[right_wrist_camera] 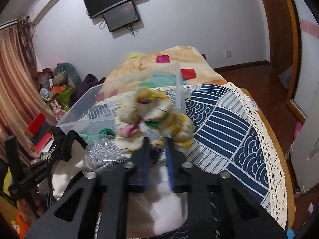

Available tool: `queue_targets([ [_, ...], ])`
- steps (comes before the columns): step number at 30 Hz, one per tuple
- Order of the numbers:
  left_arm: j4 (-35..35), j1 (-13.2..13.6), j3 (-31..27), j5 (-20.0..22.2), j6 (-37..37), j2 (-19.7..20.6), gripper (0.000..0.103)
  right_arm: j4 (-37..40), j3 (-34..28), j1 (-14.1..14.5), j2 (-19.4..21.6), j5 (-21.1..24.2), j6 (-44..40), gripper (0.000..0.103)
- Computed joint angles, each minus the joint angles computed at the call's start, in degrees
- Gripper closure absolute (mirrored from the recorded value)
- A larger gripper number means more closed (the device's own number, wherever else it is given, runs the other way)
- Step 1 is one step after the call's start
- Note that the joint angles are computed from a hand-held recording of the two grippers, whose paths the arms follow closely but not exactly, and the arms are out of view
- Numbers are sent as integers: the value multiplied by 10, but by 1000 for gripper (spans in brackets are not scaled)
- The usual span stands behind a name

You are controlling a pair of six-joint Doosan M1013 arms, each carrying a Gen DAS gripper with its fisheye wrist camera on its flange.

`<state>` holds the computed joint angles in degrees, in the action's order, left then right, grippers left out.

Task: Organize soft objects
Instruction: 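Grasp the beaded bracelet with the left tool while the right tool grasps the floral scarf, then drop the bracelet into the clear box while the right tool drops the floral scarf in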

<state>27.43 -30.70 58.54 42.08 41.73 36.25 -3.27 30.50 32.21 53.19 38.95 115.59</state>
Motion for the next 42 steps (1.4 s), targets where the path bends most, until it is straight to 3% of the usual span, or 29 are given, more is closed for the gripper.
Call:
queue_targets([
  [7,50,-8,17,-36,-34,-19,97,-39,56,4,-31,-68,26,96],
  [11,71,-11,24,-57,-50,-30,97,-90,22,10,-18,-27,49,96],
  [12,79,-12,24,-60,-54,-32,97,-98,9,10,-12,-12,55,93],
  [14,92,-13,24,-67,-58,-35,97,-99,-15,10,-1,12,53,71],
  [15,96,-14,24,-70,-60,-37,97,-121,-27,11,5,25,68,50],
  [16,100,-15,25,-74,-61,-38,97,-139,-32,13,8,31,79,38],
  [18,106,-15,21,-80,-60,-38,97,-149,-74,12,30,69,71,37],
  [21,112,-16,16,-86,-56,-37,97,-92,-120,2,54,105,36,37],
  [23,113,-17,14,-90,-53,-36,97,-53,-148,-5,69,126,18,42],
  [28,117,-18,0,-91,-43,-31,97,45,-134,-18,67,107,-29,88],
  [37,101,-17,-47,-81,-5,-9,97,-3,-15,-8,1,-3,-12,95],
  [42,55,-11,-109,-51,51,23,97,-20,-21,-4,-4,-33,-18,95],
])
